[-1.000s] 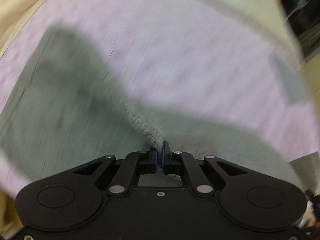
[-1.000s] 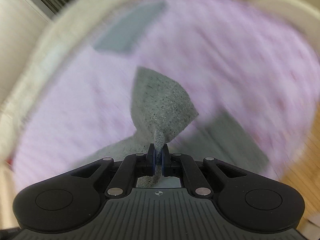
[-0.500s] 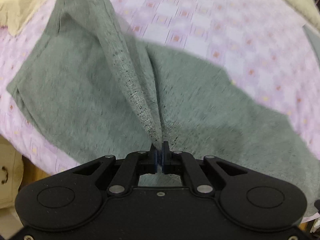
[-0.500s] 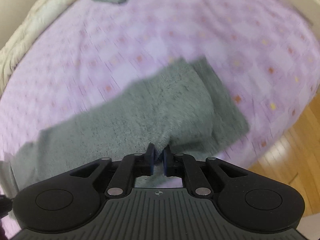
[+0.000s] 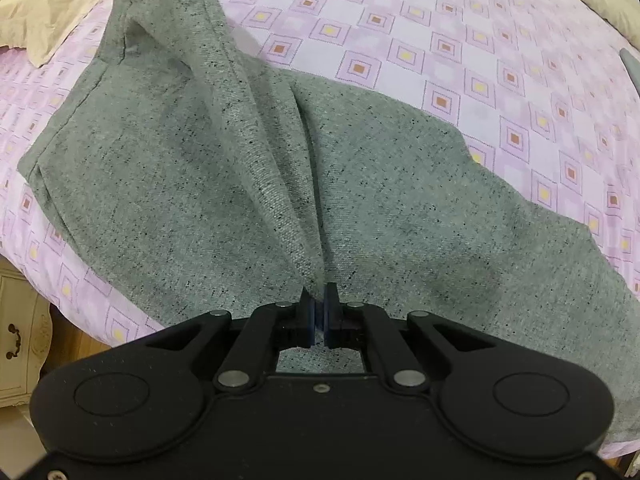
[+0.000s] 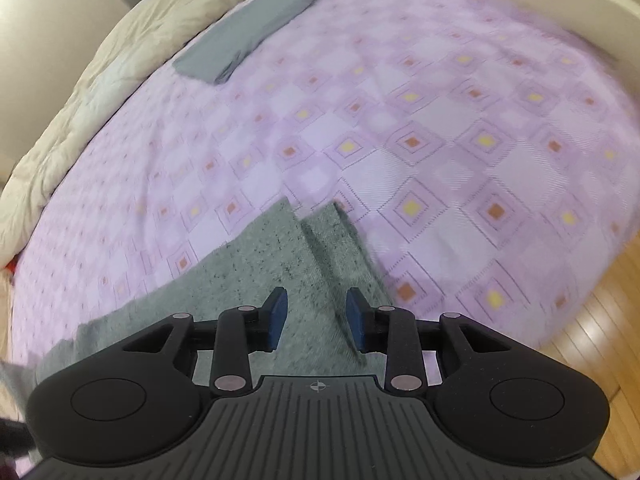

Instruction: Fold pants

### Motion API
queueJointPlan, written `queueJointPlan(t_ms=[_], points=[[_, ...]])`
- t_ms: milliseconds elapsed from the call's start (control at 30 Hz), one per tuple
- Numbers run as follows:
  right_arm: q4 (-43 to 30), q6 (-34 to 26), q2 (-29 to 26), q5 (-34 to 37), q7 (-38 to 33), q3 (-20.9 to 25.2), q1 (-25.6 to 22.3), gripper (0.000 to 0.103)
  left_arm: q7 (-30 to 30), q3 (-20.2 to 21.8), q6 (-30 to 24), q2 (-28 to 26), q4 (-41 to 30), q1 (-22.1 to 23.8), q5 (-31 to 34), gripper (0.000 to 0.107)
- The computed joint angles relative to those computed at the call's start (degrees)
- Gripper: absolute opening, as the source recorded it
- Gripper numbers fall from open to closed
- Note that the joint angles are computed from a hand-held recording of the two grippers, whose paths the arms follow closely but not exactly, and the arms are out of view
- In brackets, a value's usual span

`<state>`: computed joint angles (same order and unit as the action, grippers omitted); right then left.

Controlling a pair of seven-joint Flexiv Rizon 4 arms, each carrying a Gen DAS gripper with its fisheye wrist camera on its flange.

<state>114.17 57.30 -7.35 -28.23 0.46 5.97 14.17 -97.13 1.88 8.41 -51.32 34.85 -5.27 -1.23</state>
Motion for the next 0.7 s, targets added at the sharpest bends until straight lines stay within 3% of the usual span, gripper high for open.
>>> queueJointPlan(t_ms=[167, 267, 300, 333, 367, 567, 700], points=[[-2.0, -0.6, -1.9, 6.5, -13.0, 1.0, -0.8, 0.032, -0.3, 0.3, 2.7, 1.9, 3.5, -0.4, 0.8, 0.005], [-3.2, -1.8, -2.4, 7.5, -16.5, 1.0, -0.3, 0.031, -1.4, 0.6, 3.1, 2.1, 4.0, -0.6, 1.0, 0.005], [-3.5, -1.7, -2.5, 7.2, -17.4, 0.9, 0.0, 0.023, -1.8, 0.6, 3.3, 2.0, 3.8, -0.6, 1.1, 0.004], [-4.1, -2.5, -2.6, 5.9, -18.2, 0.7, 0.4, 0.007, -2.0, 0.6, 4.1, 2.2, 4.3, -0.8, 1.3, 0.004], [-5.0, -3.8, -2.6, 4.0, -19.4, 0.5, 1.0, 0.004, -2.3, 0.7, 5.5, 3.0, 5.3, -1.0, 1.6, 0.004], [-5.7, -7.3, 1.7, -5.0, -21.0, 0.8, 2.7, 0.004, -0.6, -0.7, 19.0, 12.9, 18.7, -0.5, 0.3, 0.004], [-4.4, -13.3, 2.0, -0.6, -21.9, 2.0, 2.1, 0.004, -0.7, -0.1, 19.1, 16.0, 25.3, -0.7, 0.4, 0.004]])
